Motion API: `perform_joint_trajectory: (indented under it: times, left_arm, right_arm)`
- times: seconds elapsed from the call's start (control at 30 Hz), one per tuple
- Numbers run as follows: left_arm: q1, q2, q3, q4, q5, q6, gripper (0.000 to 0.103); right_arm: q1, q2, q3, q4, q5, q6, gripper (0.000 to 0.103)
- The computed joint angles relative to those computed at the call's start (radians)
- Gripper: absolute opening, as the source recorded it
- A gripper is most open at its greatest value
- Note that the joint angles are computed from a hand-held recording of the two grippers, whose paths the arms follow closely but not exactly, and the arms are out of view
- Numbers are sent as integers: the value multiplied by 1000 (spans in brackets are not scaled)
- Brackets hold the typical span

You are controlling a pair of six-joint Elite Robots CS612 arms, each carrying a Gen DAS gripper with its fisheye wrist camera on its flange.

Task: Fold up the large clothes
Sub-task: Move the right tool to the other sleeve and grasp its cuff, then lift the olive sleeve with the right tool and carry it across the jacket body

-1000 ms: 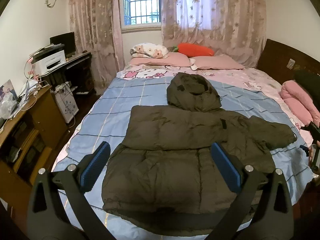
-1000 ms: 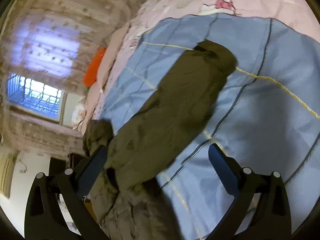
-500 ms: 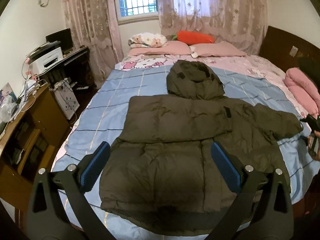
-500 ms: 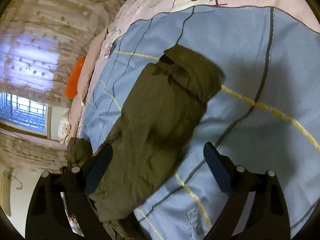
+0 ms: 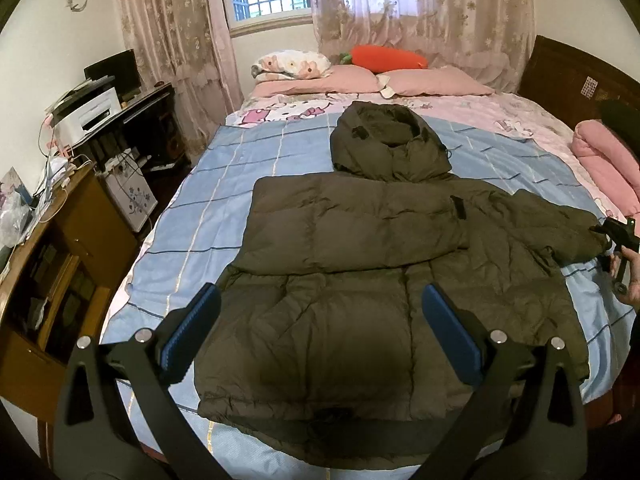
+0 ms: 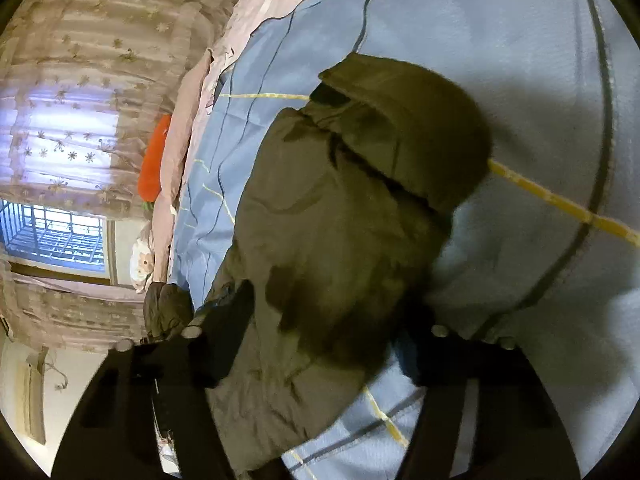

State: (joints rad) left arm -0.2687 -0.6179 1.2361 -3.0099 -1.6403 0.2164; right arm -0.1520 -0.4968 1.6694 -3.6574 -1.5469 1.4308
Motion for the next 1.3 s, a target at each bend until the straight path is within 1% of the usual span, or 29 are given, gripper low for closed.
perform_joint_trajectory:
  times: [0.03,0.1,0.13,0.17,0.2,0.23,0.27,0.3,0.37,0.43,0.5,0.63,0.77,0.87,0.93,1.03,1.17,1.3]
  left_arm:
    - [0,0,0,-1,1,2,101]
    - [-1,1,-1,2,4,7,101]
    - [-1,2,-2,4,4,5,101]
    - [-1,2,-2,6,3,3,101]
    - [0,1,-3,8,1,1,101]
    - [1,1,-1,7,-2,1,101]
    - [1,0,0,5,-4,3,101]
    - [1,1,-1,3,-4,5,101]
    - [2,-1,1,-3,-7,7,101]
    - [3,-3,5,-7,-9,3,101]
    - [5,-4,6,-10,-12,1,101]
    - [9,-10,13,-24,-20,-12,101]
    - [18,-17,19,-40,-39,-28,101]
    - [25,-24,27,-51,-52,-33,101]
    - [31,-28,31,-59,-64,-37,101]
    - [40,-35,37,-74,-83,-49,101]
    - [50,-42,40,-97,-101,-75,101]
    - [62,-47,41,-111,-113,-101,101]
  right_arm:
    - [1,3,-4,-1,-8,-2,54]
    - [7,-2,-4,23,-41,-14,41]
    - [11,-6,-3,33,-66,-20,37]
    - [13,-6,-5,37,-78,-24,31]
    - [16,-8,-6,39,-89,-39,24]
    - [20,-12,-7,47,-109,-56,20]
    - [26,-20,-9,63,-139,-80,14]
    - [28,-24,-11,73,-154,-89,10]
    - [39,-37,-16,99,-202,-131,7]
    - [51,-46,-25,122,-253,-174,6]
    - [63,-62,-39,180,-302,-221,5]
    - [88,-89,-63,273,-396,-288,5]
    - [119,-117,-93,369,-495,-372,5]
    - [140,-134,-118,440,-562,-402,5]
    - [155,-139,-131,454,-595,-425,5]
    - [181,-144,-162,477,-645,-487,5]
    - [212,-139,-205,490,-689,-584,5]
    - [238,-127,-260,498,-715,-665,5]
